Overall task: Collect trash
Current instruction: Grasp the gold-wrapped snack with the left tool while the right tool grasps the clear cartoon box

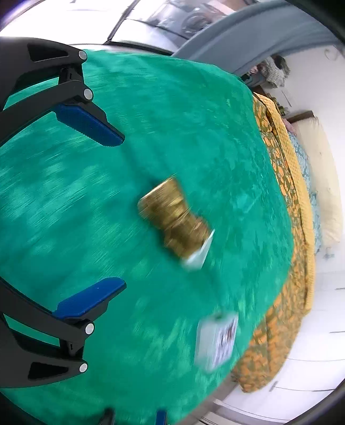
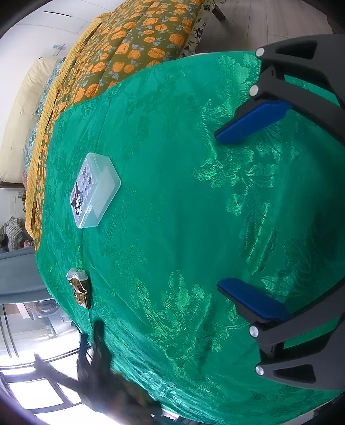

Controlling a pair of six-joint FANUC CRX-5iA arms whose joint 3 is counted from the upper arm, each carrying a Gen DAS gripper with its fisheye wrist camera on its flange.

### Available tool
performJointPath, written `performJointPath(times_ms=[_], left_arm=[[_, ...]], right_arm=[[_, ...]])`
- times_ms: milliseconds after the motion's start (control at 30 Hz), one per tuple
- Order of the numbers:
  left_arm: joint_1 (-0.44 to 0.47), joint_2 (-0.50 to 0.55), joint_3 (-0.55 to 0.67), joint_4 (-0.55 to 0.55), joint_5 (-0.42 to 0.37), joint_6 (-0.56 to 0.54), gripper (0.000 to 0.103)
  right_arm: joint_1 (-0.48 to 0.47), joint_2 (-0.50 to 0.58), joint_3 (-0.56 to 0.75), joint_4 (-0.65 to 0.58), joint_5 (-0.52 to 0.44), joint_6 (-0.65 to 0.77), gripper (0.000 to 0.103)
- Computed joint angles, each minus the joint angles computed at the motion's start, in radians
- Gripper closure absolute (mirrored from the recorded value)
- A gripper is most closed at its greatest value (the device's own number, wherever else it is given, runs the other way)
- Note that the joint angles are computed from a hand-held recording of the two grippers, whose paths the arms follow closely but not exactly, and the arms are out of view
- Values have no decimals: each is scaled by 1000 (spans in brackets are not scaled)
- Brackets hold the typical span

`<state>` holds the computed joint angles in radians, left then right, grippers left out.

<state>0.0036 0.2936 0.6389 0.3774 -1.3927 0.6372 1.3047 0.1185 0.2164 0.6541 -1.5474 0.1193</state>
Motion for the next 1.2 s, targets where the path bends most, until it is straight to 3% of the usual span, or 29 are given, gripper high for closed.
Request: performJointPath(times_ms=[133,300,467,600,800,867,967,1067,1100,1200], left_arm=[[-33,109,124,-4,1,6,5],[-53,161,158,66,-27,-34,6],[-57,197,201,113,-128,10,36],[-59,141,150,59,-110,93,44],[7,26,41,89,-230,188,45],[47,-21,-11,108,-288,213,45],[106,-118,-131,125,-328,204,45],[146,-214,-254,120,-318,180,44],[154,-244,-293,113,-305,171,44],[165,-307,-372,111,-249,117,42]], right_arm=[[0,2,1,0,0,0,5],[-1,3,4,-1,-7,2,5],[0,2,3,-1,-7,2,5],[0,2,3,-1,-7,2,5],[-7,-14,-7,-6,18,9,5],[-36,-33,-12,-18,57,70,5],[-108,-49,-25,63,95,155,5],[-227,-17,52,16,153,350,5],[-279,5,106,-62,184,454,5],[-339,85,232,-148,144,600,5]])
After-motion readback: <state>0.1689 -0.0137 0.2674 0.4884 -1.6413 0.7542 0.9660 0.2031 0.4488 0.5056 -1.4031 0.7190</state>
